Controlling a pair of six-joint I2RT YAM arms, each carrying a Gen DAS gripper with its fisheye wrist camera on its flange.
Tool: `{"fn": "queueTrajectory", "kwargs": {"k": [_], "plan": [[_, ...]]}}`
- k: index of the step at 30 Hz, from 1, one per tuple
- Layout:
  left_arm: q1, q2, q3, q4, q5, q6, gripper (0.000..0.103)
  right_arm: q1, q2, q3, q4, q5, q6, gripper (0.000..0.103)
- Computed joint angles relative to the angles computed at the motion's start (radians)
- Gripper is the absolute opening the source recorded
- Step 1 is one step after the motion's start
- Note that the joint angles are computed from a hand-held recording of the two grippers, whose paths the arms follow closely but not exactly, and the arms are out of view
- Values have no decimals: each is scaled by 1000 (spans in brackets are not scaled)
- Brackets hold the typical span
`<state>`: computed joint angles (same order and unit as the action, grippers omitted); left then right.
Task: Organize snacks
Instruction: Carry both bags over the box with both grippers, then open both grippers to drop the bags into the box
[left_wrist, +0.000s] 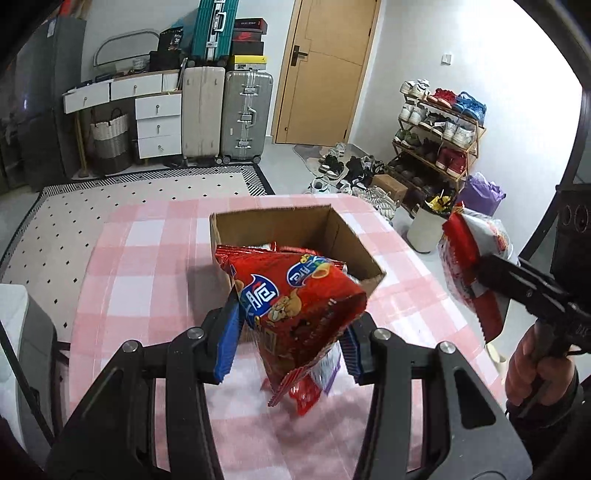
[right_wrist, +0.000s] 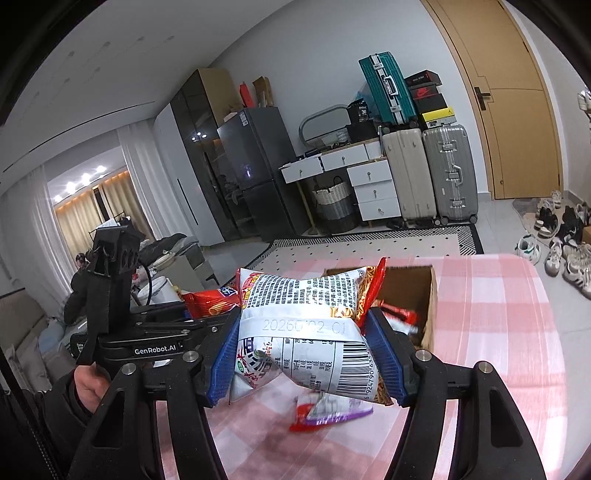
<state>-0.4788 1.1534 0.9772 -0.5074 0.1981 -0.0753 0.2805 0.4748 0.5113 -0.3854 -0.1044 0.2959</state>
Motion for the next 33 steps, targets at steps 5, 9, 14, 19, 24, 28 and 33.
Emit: {"fn": "queueTrajectory", "kwargs": {"k": [5, 9, 14, 19, 24, 28, 33], "plan": [[38, 175, 142, -3, 47, 12, 44, -125, 171, 58, 90, -116, -42, 66], [32, 308, 244, 6, 55, 3, 44, -199, 312, 107, 165, -188, -58, 66], [13, 493, 383, 16, 64, -11, 44, -238, 477, 184, 219, -219, -105, 66], [7, 603, 464, 29, 75, -16, 44, -271, 583, 236, 258, -241, -121, 66], [12, 708, 525, 47, 103, -28, 44, -297, 682, 279, 291, -255, -128, 66], [20, 778, 559, 65, 121, -39, 44, -302, 748, 293, 321, -244, -123, 66], [30, 852, 592, 83, 140, -39, 44, -283, 835, 312, 354, -198, -137, 66]]}}
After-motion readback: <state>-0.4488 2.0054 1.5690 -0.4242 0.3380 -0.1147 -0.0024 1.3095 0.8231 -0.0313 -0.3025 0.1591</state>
